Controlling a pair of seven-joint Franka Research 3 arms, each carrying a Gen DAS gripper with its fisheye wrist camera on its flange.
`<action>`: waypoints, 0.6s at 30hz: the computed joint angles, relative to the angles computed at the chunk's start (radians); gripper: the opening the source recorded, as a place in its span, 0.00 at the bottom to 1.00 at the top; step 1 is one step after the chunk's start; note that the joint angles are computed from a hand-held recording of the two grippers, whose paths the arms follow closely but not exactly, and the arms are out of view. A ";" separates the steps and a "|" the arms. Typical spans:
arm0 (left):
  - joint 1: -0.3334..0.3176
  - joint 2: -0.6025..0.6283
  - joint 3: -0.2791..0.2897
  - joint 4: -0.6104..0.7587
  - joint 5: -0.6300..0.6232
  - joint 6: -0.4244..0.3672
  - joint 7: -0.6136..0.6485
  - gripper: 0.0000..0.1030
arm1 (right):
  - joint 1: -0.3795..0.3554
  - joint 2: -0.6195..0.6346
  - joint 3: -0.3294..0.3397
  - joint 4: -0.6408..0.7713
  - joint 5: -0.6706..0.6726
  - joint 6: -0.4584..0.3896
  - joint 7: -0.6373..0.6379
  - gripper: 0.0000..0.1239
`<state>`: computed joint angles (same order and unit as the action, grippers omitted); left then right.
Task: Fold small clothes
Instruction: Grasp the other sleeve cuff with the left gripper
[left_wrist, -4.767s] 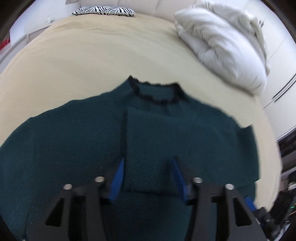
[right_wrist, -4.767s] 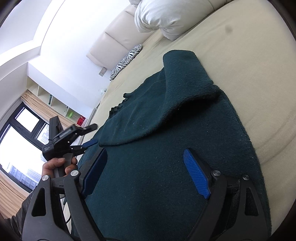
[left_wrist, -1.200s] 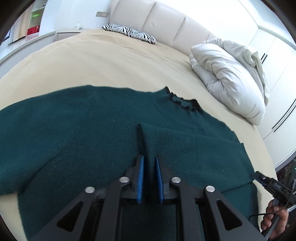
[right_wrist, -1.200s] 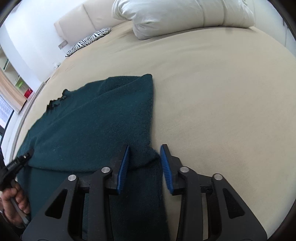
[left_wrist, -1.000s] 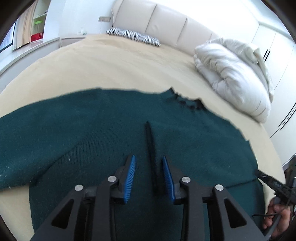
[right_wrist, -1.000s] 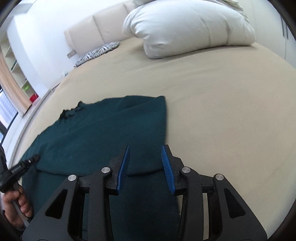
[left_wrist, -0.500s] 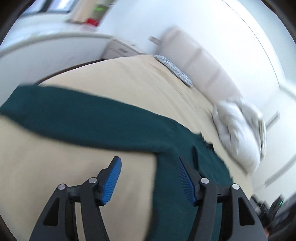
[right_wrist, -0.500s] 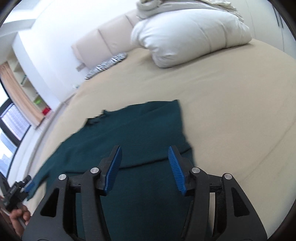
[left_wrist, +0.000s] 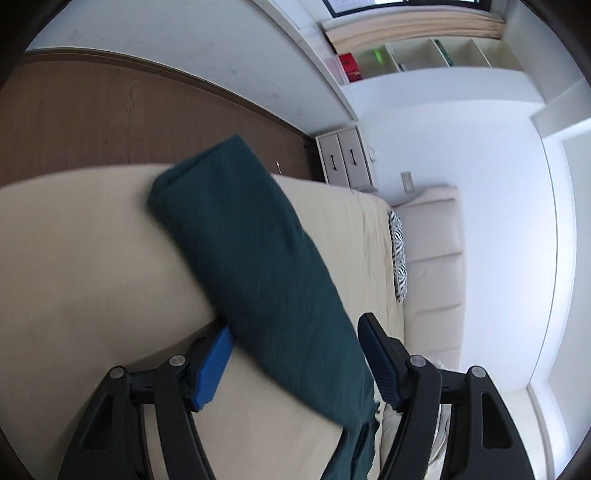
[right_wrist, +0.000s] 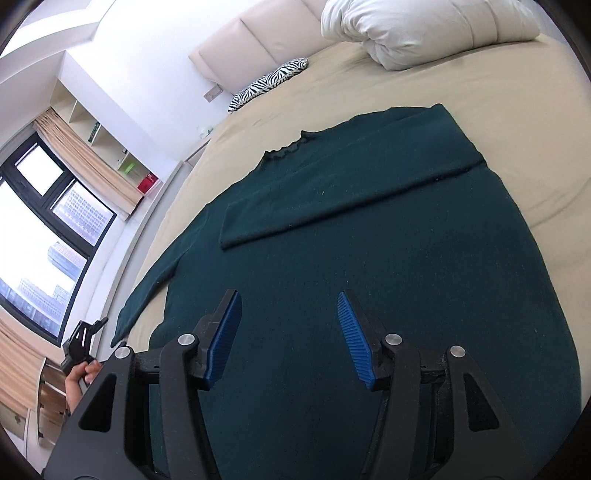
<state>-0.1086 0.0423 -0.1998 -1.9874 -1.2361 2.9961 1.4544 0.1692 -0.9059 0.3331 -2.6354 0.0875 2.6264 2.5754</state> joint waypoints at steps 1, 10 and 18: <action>0.002 0.022 0.006 0.020 0.030 0.013 -0.042 0.66 | 0.002 -0.018 0.009 -0.002 0.000 -0.016 0.011 0.42; 0.002 0.037 0.050 0.059 0.804 -0.012 -0.551 0.08 | 0.010 -0.118 -0.008 -0.087 0.022 -0.020 0.051 0.42; -0.158 0.197 -0.008 0.500 1.473 -0.260 -0.601 0.08 | 0.026 -0.277 -0.010 -0.198 0.058 -0.047 0.099 0.42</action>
